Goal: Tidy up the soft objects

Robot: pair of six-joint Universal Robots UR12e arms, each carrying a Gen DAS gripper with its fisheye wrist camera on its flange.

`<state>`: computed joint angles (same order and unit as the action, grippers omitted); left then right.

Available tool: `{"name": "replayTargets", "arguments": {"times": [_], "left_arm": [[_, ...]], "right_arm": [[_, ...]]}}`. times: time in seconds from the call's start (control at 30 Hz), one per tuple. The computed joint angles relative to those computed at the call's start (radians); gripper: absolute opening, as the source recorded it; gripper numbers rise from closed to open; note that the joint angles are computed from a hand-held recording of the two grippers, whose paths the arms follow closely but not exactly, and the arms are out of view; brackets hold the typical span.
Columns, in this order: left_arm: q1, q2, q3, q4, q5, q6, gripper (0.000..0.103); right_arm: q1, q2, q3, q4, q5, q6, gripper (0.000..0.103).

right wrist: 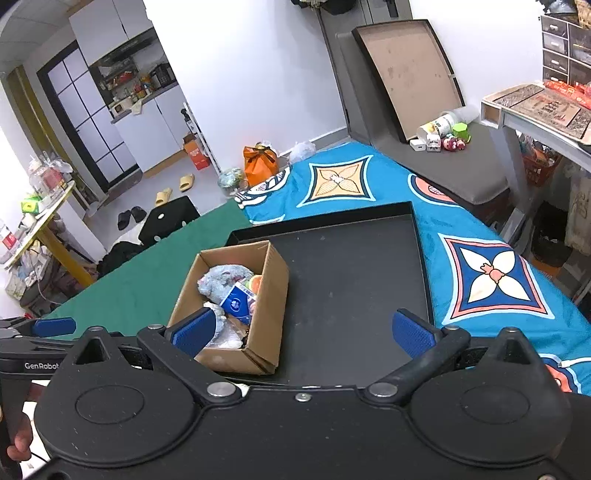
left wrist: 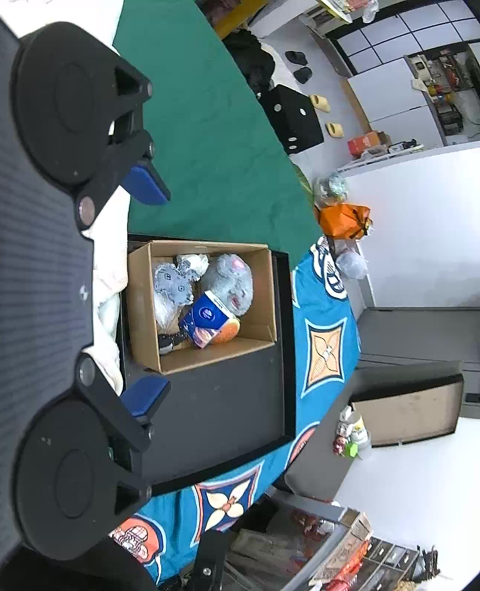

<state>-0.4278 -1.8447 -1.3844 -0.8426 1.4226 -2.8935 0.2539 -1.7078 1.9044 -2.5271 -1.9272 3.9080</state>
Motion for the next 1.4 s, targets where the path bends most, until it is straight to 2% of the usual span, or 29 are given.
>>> {"name": "replayTargets", "arguments": {"times": [0.43, 0.6, 1.07, 1.27, 1.4], "left_arm": [[0.017, 0.08, -0.076, 0.089, -0.051, -0.02, 0.1], [0.022, 0.113, -0.112, 0.136, -0.067, -0.034, 0.101], [0.039, 0.191, -0.197, 0.221, -0.091, -0.051, 0.101], [0.046, 0.217, -0.221, 0.248, -0.111, -0.047, 0.101], [0.049, 0.231, -0.234, 0.256, -0.122, -0.039, 0.101]], "right_arm": [[0.071, -0.017, -0.031, 0.063, -0.113, -0.003, 0.103], [0.102, -0.023, -0.036, 0.057, -0.155, -0.021, 0.103], [0.173, -0.031, -0.056, 0.112, -0.258, 0.02, 0.103], [0.183, -0.041, -0.049, 0.098, -0.247, 0.028, 0.103], [0.199, -0.041, -0.052, 0.11, -0.268, 0.035, 0.103]]}}
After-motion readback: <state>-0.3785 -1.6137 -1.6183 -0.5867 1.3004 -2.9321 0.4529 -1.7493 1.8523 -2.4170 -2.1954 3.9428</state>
